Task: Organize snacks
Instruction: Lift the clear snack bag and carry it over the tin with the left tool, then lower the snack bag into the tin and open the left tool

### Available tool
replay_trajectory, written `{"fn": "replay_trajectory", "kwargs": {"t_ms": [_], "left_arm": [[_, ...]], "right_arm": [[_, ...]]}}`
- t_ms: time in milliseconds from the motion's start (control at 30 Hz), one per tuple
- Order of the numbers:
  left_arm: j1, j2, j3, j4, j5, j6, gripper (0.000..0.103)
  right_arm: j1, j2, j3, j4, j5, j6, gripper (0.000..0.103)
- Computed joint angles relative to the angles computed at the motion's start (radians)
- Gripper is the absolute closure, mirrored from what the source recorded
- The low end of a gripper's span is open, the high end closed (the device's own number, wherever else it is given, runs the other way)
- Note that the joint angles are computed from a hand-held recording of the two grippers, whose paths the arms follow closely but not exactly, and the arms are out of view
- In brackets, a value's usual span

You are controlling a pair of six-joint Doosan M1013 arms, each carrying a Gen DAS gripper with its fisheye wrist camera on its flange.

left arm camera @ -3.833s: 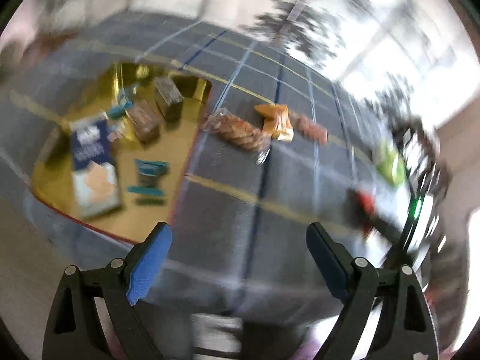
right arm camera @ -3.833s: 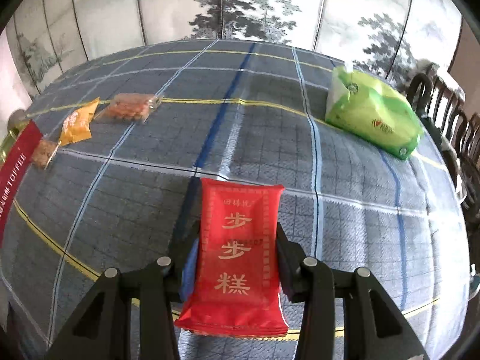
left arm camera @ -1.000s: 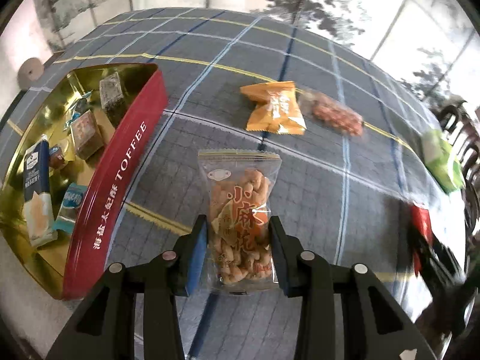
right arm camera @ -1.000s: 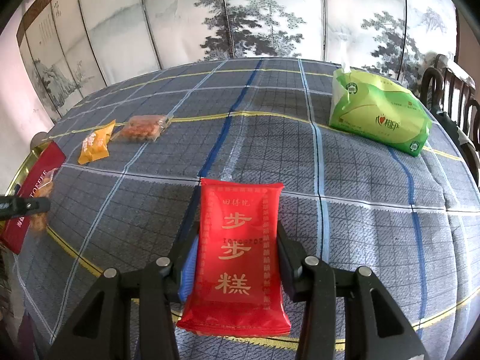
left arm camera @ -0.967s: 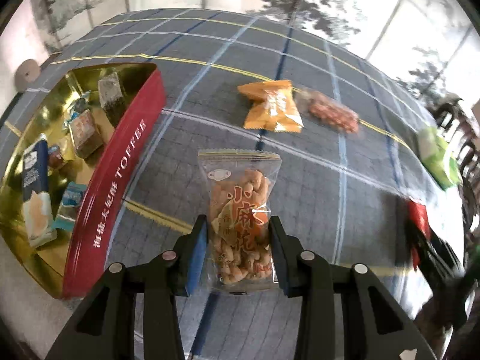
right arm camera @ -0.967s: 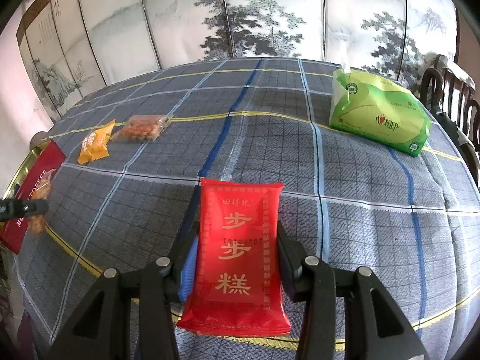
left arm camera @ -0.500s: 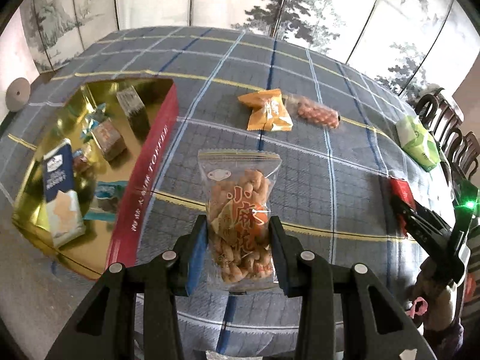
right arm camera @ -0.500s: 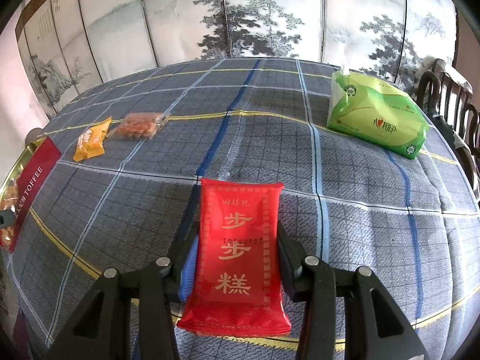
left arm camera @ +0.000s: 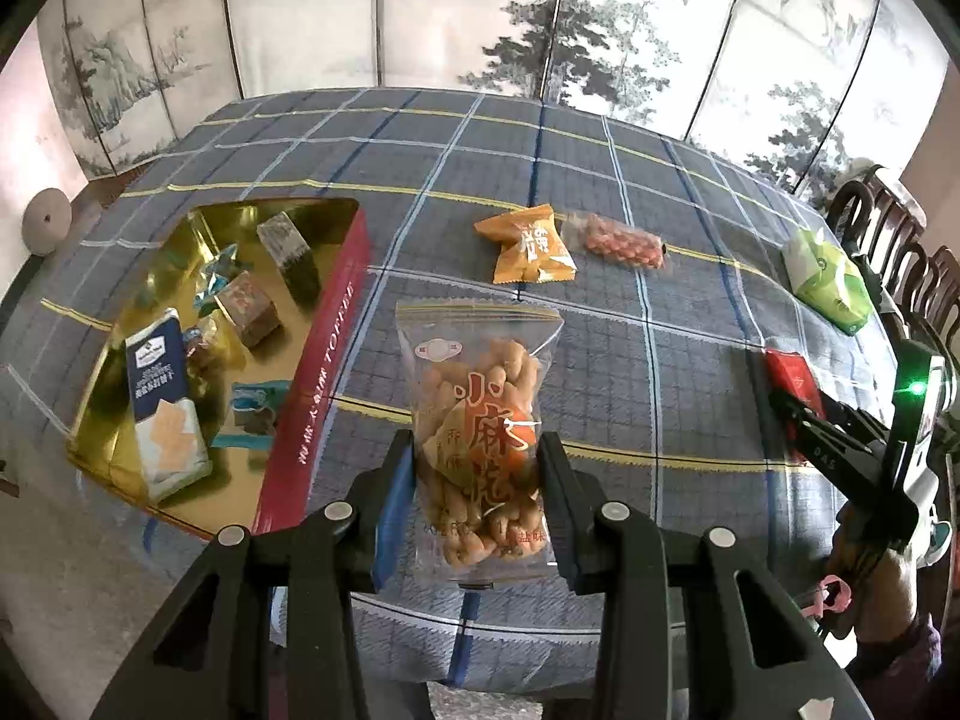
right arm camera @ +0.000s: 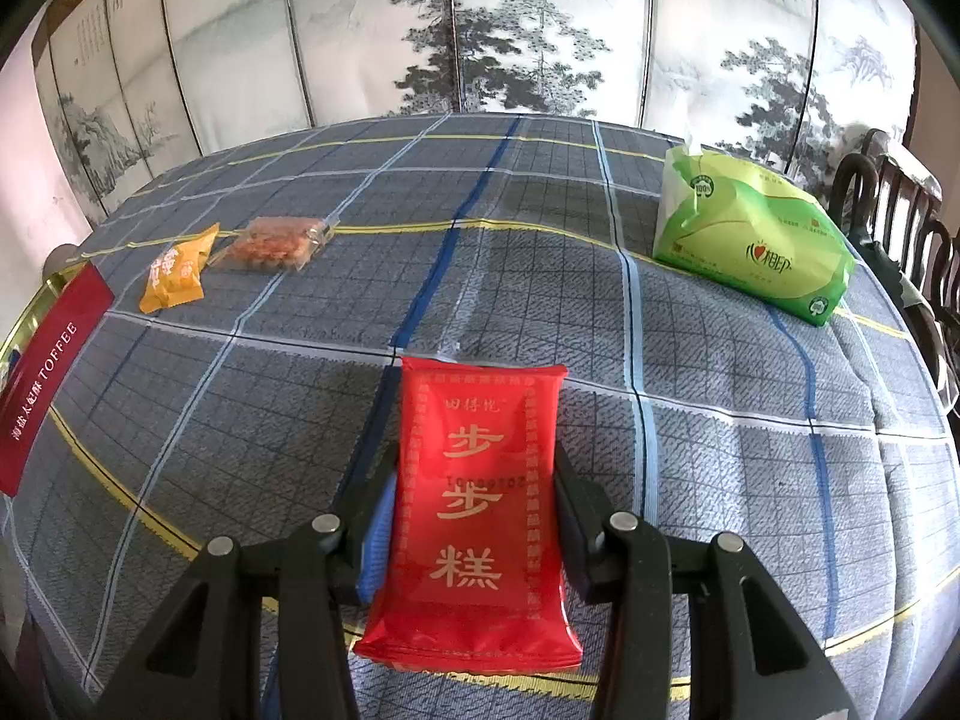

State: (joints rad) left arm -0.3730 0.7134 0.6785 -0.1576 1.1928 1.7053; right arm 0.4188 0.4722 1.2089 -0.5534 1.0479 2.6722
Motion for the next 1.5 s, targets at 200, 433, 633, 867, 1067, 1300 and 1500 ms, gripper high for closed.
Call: {"fn": "replay_trajectory", "kwargs": {"t_ms": [200, 433, 633, 867, 1067, 1300, 1500], "left_arm": [[0.002, -0.016, 0.021, 0.017, -0.034, 0.0, 0.067], [0.01, -0.02, 0.026, 0.03, -0.048, -0.003, 0.067], [0.022, -0.014, 0.015, 0.038, -0.042, -0.016, 0.067], [0.048, 0.007, -0.024, 0.056, -0.022, -0.052, 0.067], [0.078, 0.037, -0.079, 0.073, 0.003, -0.082, 0.067], [0.118, 0.108, -0.21, 0.121, 0.059, -0.15, 0.067], [0.126, 0.155, -0.288, 0.144, 0.096, -0.156, 0.067]], "right_arm": [[0.002, 0.005, -0.008, -0.004, 0.016, -0.008, 0.058], [0.004, 0.01, -0.016, -0.008, 0.03, -0.014, 0.058], [0.005, 0.012, -0.018, -0.01, 0.035, -0.016, 0.058], [0.005, 0.012, -0.019, -0.01, 0.036, -0.016, 0.058], [0.005, 0.012, -0.019, -0.01, 0.036, -0.016, 0.058], [0.005, 0.013, -0.02, -0.01, 0.036, -0.017, 0.058], [0.005, 0.013, -0.02, -0.009, 0.036, -0.017, 0.058]]}}
